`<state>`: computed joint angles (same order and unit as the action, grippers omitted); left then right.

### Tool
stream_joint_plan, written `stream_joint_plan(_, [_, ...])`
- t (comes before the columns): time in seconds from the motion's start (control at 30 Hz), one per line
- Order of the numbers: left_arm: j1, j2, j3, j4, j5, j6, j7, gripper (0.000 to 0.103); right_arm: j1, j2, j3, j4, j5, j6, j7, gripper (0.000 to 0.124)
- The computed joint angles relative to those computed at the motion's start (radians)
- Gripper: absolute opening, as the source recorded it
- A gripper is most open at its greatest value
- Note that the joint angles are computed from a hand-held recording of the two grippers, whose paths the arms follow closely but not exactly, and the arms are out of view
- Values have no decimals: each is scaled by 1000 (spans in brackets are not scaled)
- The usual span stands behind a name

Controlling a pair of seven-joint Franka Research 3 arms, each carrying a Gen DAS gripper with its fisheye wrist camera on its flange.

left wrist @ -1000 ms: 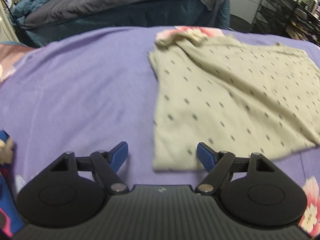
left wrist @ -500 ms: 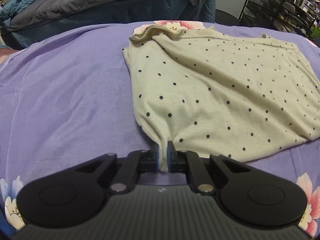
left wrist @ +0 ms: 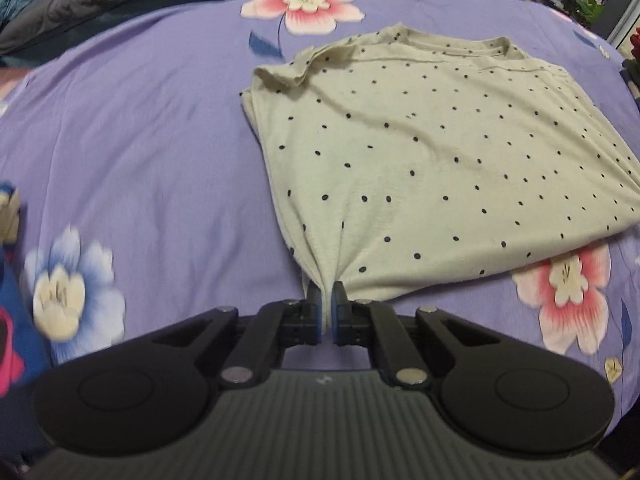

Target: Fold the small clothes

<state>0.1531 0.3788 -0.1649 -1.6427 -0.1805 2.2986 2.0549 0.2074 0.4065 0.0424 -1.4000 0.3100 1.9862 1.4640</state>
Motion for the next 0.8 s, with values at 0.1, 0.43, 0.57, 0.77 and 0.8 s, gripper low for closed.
stream_joint_plan(0.1, [1, -60, 7, -92, 16, 14, 19, 4, 4, -56, 5, -89, 12, 4, -3, 7])
stream_joint_plan(0.43, [-90, -76, 71, -65, 305, 82, -176, 54, 36, -100, -19, -141, -103, 59, 49, 56])
stream_joint_plan(0.57, [-97, -48, 40, -19, 339, 213, -161, 54, 49, -137, -36, -191, -186, 216, 104, 56])
stream_joint_plan(0.77, [-131, 227, -25, 334, 226, 83, -125, 32, 49, -13, -28, -46, -181, 291, 195, 55])
stream_joint_plan(0.8, [-157, 280, -9, 398, 253, 72, -144, 32, 49, 0, -24, -30, -167, 294, 203, 55])
